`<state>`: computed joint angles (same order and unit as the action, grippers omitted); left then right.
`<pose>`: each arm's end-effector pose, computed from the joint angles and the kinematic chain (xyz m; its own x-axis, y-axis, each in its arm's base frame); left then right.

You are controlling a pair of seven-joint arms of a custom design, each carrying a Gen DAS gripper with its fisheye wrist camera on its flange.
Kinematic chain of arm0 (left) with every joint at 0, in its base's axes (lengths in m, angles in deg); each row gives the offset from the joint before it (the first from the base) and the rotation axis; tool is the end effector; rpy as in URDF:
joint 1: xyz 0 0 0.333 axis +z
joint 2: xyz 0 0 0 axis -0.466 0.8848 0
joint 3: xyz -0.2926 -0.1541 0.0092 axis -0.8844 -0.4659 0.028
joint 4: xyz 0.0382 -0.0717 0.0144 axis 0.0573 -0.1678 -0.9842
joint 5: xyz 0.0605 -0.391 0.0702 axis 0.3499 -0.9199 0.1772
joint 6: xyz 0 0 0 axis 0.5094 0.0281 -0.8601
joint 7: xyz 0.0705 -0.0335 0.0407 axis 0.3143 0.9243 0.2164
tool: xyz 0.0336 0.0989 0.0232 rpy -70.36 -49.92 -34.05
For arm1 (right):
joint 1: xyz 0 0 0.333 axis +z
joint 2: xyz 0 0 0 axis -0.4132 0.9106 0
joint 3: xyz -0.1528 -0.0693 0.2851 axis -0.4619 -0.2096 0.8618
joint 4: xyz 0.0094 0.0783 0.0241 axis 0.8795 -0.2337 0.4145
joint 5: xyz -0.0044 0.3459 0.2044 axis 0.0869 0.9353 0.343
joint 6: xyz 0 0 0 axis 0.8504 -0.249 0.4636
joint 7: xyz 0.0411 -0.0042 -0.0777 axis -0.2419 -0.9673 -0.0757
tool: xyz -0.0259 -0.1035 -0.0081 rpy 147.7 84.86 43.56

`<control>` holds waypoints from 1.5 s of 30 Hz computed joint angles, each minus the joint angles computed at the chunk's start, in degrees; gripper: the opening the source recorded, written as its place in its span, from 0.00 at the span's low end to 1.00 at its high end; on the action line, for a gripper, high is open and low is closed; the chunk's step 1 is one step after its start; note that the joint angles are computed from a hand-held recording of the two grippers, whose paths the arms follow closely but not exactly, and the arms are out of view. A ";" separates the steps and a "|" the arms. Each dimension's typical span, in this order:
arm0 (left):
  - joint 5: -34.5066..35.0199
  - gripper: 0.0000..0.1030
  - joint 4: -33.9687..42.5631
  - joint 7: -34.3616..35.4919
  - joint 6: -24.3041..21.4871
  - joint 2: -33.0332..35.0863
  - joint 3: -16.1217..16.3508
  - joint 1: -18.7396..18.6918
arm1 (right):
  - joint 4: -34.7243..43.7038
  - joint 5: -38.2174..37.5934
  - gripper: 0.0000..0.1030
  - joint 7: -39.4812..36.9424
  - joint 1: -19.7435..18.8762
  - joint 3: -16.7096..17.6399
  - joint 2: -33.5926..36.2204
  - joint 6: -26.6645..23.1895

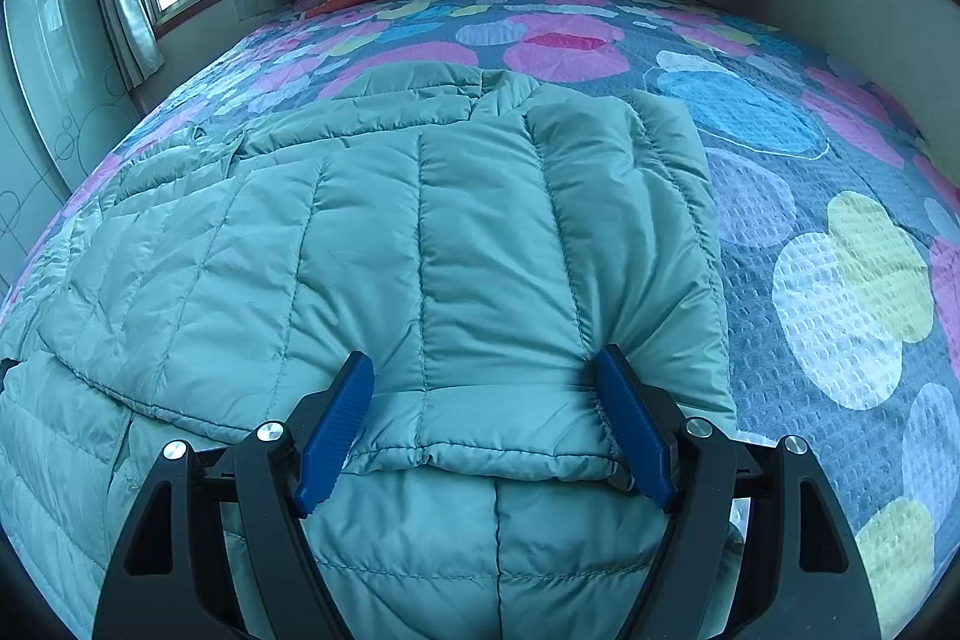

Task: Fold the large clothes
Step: 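Grasp the other sleeve cuff with the left gripper, fold it across, release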

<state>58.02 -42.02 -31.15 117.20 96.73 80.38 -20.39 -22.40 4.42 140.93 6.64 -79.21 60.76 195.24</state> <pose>0.5695 0.0260 0.3529 0.7645 -0.4176 0.4911 -0.0851 -0.8206 -0.5652 0.6835 0.1144 0.3309 -0.1842 -0.9775 -0.1027 -0.7238 0.2056 -0.6587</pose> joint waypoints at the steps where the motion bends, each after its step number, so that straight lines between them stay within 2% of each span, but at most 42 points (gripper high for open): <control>1: 3.22 0.53 0.48 -2.32 1.04 0.29 0.85 -0.55 | 0.04 0.04 0.73 0.03 0.04 -0.03 0.02 -0.01; 3: 8.12 0.26 1.56 -6.06 3.91 1.11 0.45 0.87 | 0.06 0.04 0.73 0.02 0.06 -0.07 0.02 0.00; 5: 4.32 0.18 1.82 -1.79 3.75 1.52 0.06 1.22 | -0.05 0.12 0.73 -0.04 -0.01 0.00 0.01 0.14; 8: 0.67 0.08 2.42 5.36 0.56 1.08 -0.44 0.00 | -0.10 0.32 0.73 -0.05 0.09 -0.07 0.00 0.32; 15: 2.13 0.07 7.51 16.25 -5.44 1.11 -2.96 -4.92 | -0.13 1.00 0.73 -0.17 0.26 -0.18 0.10 0.75; 21: 1.05 0.07 17.15 29.27 -5.19 6.47 -4.93 -10.72 | -0.22 2.22 0.73 -0.97 -0.62 0.89 0.02 1.62; 25: -4.66 0.07 24.80 41.31 -3.08 11.92 -5.61 -14.74 | -0.51 3.59 0.73 -2.12 -1.58 1.98 -0.14 2.48; 30: -14.21 0.07 35.20 57.71 -3.41 19.94 -7.50 -19.32 | -0.77 5.57 0.73 -3.61 -2.20 2.90 -0.18 3.37; 33: -18.03 0.07 39.90 64.88 -3.06 23.95 -8.15 -21.59 | -0.85 6.80 0.73 -4.63 -2.73 3.61 -0.22 3.79; 41: -29.91 0.07 53.10 82.14 -6.44 34.81 -10.33 -27.21 | -1.15 8.95 0.73 -6.39 -2.35 3.52 -0.31 4.07; 45: -36.25 0.08 58.01 91.39 -8.61 39.25 -11.83 -28.60 | -1.08 9.68 0.73 -7.15 -2.77 4.02 -0.33 4.17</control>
<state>21.78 15.99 60.24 108.59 135.98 68.56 -48.99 -23.49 14.10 133.78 3.87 -75.19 60.43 199.40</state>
